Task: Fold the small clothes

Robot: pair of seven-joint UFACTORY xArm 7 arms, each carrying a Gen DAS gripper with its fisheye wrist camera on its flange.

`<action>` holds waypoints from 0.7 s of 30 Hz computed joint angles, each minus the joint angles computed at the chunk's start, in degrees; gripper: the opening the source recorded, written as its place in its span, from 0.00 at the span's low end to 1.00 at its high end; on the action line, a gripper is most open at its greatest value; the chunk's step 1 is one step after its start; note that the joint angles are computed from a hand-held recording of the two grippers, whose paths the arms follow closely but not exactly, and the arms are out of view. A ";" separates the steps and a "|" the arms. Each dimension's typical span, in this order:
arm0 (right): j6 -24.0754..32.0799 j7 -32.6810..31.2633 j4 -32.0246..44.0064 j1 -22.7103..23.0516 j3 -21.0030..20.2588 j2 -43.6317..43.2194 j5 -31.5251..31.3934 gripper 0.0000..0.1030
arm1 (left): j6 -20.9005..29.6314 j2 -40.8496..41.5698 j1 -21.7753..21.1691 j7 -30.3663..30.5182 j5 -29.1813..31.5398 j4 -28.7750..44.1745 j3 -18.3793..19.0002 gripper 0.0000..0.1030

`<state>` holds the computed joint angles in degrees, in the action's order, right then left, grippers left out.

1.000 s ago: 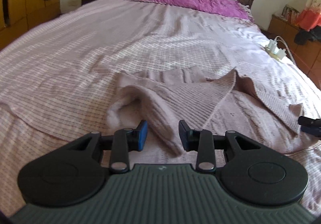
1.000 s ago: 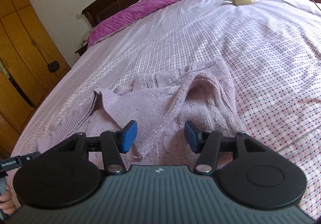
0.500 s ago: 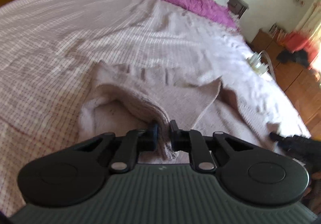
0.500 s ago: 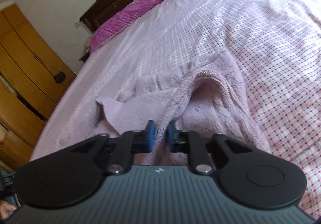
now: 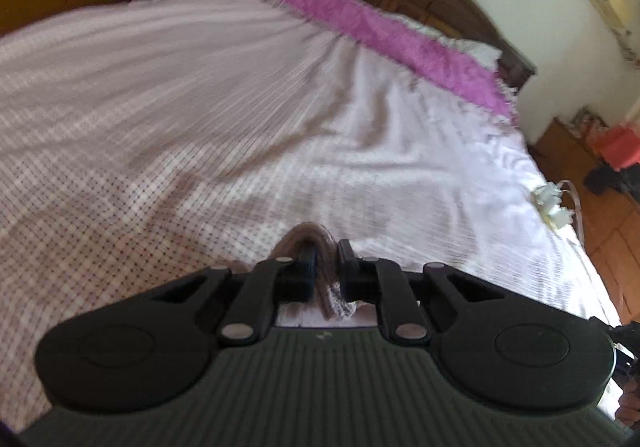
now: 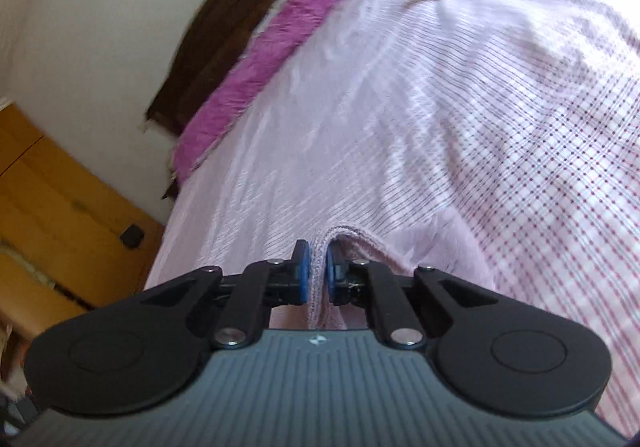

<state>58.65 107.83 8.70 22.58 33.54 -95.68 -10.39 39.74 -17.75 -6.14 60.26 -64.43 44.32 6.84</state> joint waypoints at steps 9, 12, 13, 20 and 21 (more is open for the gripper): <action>-1.07 0.40 -5.27 0.27 -3.16 -1.64 0.09 0.38 | 2.34 3.97 2.13 -2.03 2.96 2.18 -0.77 0.21; 0.31 1.61 -4.73 1.54 -1.32 -2.51 -0.29 0.50 | 1.16 1.08 2.02 0.00 2.80 0.81 -0.82 0.38; 0.97 1.86 -4.36 1.85 -0.67 -2.63 -0.60 0.53 | 0.66 0.08 1.74 1.17 1.98 0.33 -0.49 0.40; 4.08 -0.60 -0.07 3.00 1.56 1.03 -2.35 0.57 | 3.85 -4.66 0.75 3.62 1.59 -1.06 1.98 0.43; 4.40 -1.20 0.57 3.27 1.95 1.87 -2.35 0.57 | 4.30 -5.09 0.65 3.66 2.28 -1.28 2.00 0.43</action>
<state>63.06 106.63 9.27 25.85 35.49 -93.82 -12.73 44.04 -22.85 -5.50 63.92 -62.15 43.04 8.84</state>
